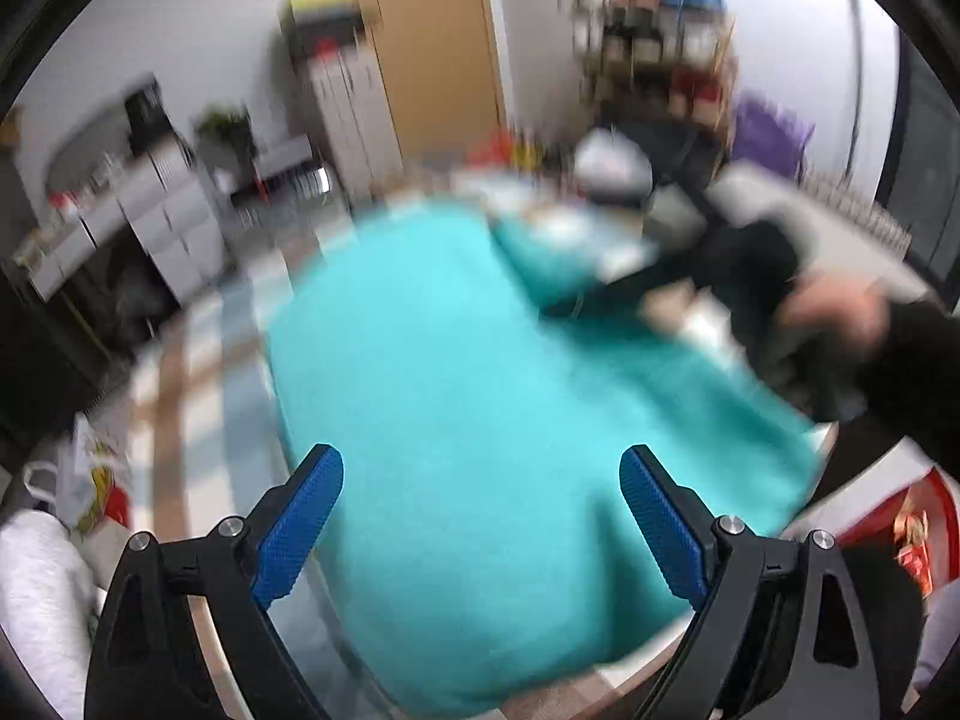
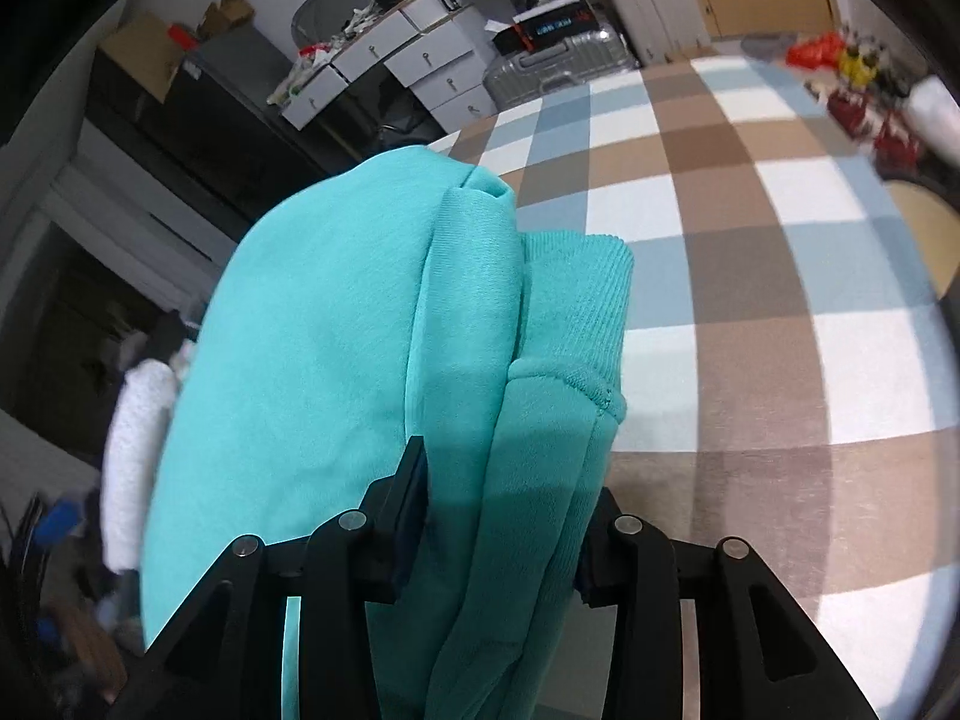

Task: Fold large clothes

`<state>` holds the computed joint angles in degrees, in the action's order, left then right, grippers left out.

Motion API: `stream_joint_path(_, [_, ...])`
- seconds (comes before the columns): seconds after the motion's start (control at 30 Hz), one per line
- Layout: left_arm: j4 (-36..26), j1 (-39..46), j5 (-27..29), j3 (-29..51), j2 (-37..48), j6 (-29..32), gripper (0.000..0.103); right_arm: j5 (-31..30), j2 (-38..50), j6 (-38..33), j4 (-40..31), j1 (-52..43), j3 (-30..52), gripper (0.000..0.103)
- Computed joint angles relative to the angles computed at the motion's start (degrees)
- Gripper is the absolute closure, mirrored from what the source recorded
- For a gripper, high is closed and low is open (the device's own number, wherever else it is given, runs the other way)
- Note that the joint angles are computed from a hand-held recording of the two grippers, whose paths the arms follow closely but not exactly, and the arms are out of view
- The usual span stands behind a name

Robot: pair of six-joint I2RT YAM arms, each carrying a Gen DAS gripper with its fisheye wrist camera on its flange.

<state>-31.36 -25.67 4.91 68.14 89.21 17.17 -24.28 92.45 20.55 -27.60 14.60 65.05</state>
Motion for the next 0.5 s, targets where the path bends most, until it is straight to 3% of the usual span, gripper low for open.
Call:
stream_joint_path(0.13, [4.8, -5.7, -9.1, -7.7, -2.7, 1.7, 0.016, 7.2, -3.4, -3.7, -6.2, 2.9, 0.8, 0.064])
stream_joint_path(0.23, [5.4, -6.6, -9.6, -9.8, -5.0, 1.0, 0.016, 10.1, -4.6, -7.8, -13.5, 3.5, 3.6, 0.062])
stream_joint_path(0.37, [5.8, -7.0, -8.9, -11.5, -7.3, 0.1, 0.016, 21.0, -4.3, -11.7, -24.9, 4.2, 12.0, 0.056])
stream_joint_path(0.5, [12.2, -6.0, -8.7, -15.0, -6.1, 2.5, 0.016, 23.0, -2.2, -11.0, -27.7, 3.9, 22.0, 0.055])
